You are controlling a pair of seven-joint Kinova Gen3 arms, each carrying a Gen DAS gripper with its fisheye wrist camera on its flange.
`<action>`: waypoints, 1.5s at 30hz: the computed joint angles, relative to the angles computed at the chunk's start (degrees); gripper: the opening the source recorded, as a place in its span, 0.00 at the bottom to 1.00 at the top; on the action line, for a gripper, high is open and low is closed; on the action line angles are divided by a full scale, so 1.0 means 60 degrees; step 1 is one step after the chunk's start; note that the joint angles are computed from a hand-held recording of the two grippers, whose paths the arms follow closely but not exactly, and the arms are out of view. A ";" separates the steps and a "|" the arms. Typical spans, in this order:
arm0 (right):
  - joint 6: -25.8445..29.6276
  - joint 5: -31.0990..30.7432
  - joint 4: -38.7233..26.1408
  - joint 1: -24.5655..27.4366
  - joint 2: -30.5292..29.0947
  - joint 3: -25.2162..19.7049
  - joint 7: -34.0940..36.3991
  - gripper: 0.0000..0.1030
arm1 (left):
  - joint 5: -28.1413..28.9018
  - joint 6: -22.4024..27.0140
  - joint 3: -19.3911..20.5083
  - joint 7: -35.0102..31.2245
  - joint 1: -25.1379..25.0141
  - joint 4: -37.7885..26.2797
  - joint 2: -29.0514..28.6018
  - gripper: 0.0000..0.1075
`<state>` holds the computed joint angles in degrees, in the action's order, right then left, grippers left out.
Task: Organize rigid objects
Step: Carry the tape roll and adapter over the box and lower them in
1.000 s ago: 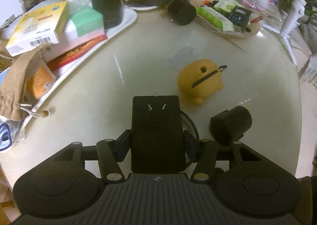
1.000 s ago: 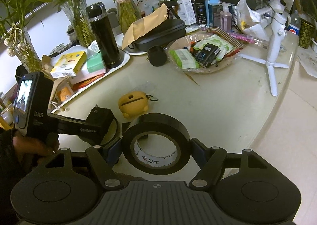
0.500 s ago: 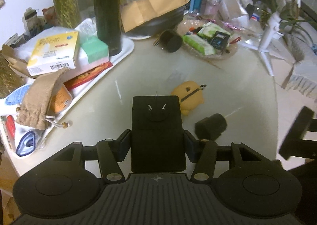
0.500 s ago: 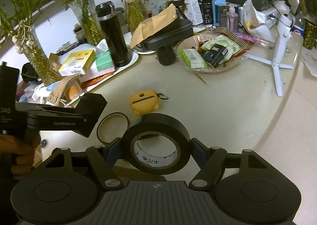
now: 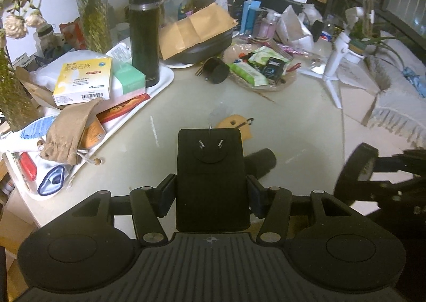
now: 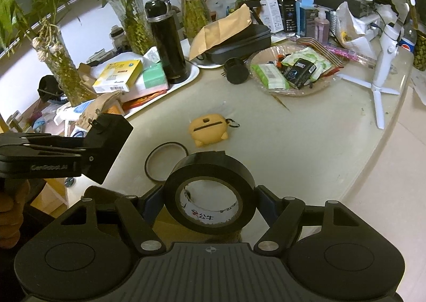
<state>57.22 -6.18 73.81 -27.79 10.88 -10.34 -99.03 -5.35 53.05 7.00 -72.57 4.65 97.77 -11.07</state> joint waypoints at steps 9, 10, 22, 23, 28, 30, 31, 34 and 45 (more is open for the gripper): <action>0.0051 -0.0124 0.0211 0.0002 -0.0316 -0.0067 0.0072 0.74 | 0.0348 0.0307 -0.0045 -0.0209 0.0040 0.0357 -0.0697 0.50; 0.0065 -0.0136 0.0226 0.0004 -0.0345 -0.0074 0.0087 0.74 | 0.0370 0.0342 -0.0018 -0.0189 0.0029 0.0409 -0.0778 0.50; 0.0085 -0.0118 0.0465 -0.0055 -0.0644 -0.0146 0.0116 0.74 | 0.0820 0.0600 0.0052 -0.0168 0.0042 0.1203 -0.1219 0.50; 0.0095 -0.0115 0.0462 -0.0063 -0.0650 -0.0151 0.0116 0.74 | 0.0852 0.0629 0.0051 -0.0158 0.0047 0.1258 -0.1223 0.50; 0.0146 -0.0161 0.0482 -0.0076 -0.0694 -0.0174 0.0161 0.74 | 0.0820 0.0675 0.0171 -0.0023 0.0049 0.1523 -0.1295 0.50; 0.0181 -0.0188 0.0482 -0.0073 -0.0701 -0.0181 0.0214 0.74 | 0.0816 0.0517 0.0153 -0.0064 0.0083 0.1739 -0.1421 0.50; 0.0204 -0.0195 0.0482 -0.0073 -0.0701 -0.0183 0.0236 0.74 | 0.0832 0.0511 0.0137 -0.0069 0.0086 0.1785 -0.1453 0.51; 0.0315 -0.0190 0.0457 -0.0092 -0.0672 -0.0189 0.0266 0.74 | 0.0972 0.0526 0.0017 -0.0123 0.0085 0.1872 -0.1587 0.51; 0.0835 -0.0439 0.0274 -0.0190 -0.0339 -0.0245 0.0547 0.74 | 0.0770 0.0626 0.0275 0.0121 -0.0179 0.1950 -0.2116 0.51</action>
<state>62.23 -8.81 75.45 -28.93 8.85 -11.80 -95.75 -0.73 56.81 8.65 -71.85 3.58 109.47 -23.76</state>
